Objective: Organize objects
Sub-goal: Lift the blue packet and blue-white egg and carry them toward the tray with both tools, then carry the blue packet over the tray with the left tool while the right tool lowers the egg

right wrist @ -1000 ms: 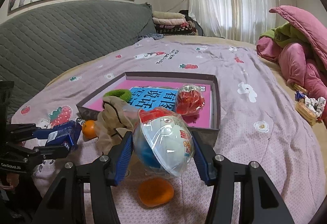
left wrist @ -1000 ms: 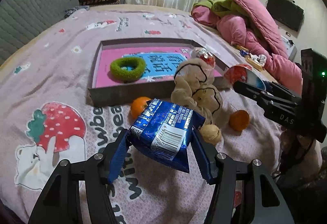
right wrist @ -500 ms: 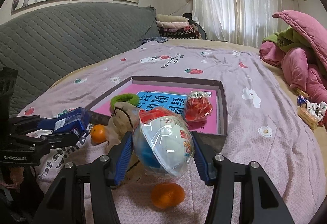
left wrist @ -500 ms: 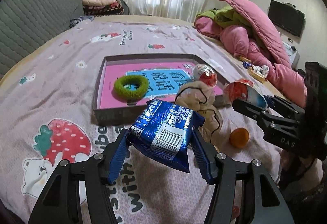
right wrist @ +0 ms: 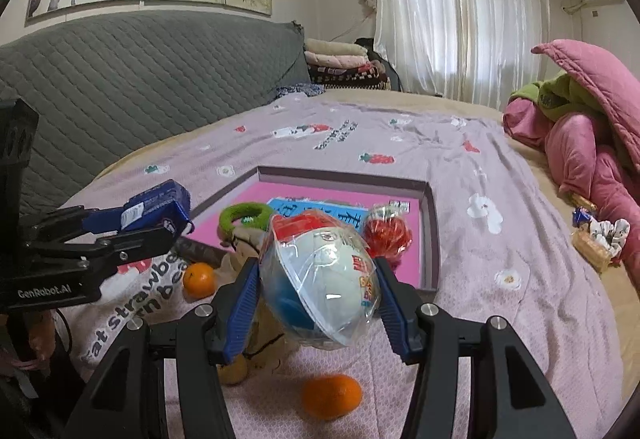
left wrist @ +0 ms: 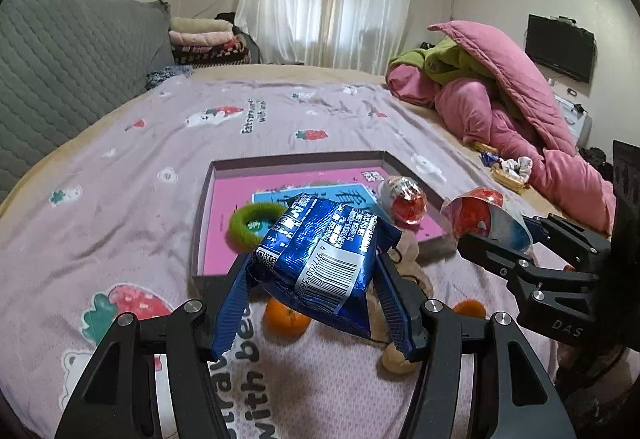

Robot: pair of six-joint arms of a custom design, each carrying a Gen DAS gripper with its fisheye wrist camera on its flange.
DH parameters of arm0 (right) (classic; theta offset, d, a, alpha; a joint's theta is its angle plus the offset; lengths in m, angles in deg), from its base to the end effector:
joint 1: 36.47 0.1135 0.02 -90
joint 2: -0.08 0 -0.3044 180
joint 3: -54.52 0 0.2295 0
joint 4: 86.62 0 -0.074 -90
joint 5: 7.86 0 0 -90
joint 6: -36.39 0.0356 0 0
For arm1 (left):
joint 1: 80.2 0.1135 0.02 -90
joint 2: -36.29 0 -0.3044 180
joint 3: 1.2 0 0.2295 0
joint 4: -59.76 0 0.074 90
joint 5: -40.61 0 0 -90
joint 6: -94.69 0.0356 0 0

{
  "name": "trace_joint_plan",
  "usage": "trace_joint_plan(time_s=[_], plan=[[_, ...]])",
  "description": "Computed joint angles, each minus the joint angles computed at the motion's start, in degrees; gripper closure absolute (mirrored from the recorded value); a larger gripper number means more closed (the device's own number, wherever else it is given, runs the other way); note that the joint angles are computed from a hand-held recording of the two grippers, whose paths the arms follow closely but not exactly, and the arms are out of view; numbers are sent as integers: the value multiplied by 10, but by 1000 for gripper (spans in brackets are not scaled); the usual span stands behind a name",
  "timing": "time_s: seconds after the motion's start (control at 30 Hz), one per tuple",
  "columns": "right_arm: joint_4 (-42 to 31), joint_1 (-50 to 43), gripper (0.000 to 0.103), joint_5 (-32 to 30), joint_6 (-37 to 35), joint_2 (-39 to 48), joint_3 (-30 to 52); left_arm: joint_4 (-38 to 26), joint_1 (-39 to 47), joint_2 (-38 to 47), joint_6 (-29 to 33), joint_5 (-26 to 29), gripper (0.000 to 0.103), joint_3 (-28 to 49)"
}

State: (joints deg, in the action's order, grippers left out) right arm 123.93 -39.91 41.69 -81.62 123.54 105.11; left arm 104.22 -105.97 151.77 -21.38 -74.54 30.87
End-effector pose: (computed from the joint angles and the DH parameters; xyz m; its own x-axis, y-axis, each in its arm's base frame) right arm 0.3310 0.0032 0.0801 -0.3899 -0.3346 -0.8579 -0.6981 0.7150 0.0384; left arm 0.2406 -0.0994 0.0935 -0.5507 -0.1759 -0.8160 -0.1626 0.9814 -0.1018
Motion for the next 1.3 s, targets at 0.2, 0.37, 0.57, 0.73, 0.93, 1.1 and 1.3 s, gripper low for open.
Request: trace_joint_plan(time_s=[0.2, 0.37, 0.57, 0.73, 0.93, 1.1, 1.3], plan=[[7, 17, 47, 12, 14, -10, 5, -12, 10, -11, 13, -1, 41, 14], [12, 26, 47, 13, 32, -20, 15, -24, 24, -17, 19, 0, 41, 27], [12, 36, 47, 16, 52, -25, 33, -41, 45, -30, 28, 0, 41, 45], [14, 39, 47, 14, 59, -26, 41, -57, 55, -37, 35, 2, 41, 61], [6, 45, 47, 13, 62, -26, 53, -73, 60, -39, 44, 0, 41, 79], [8, 51, 47, 13, 63, -27, 59, -96, 63, -40, 44, 1, 41, 97], [11, 59, 47, 21, 73, -30, 62, -108, 75, -38, 48, 9, 41, 112]])
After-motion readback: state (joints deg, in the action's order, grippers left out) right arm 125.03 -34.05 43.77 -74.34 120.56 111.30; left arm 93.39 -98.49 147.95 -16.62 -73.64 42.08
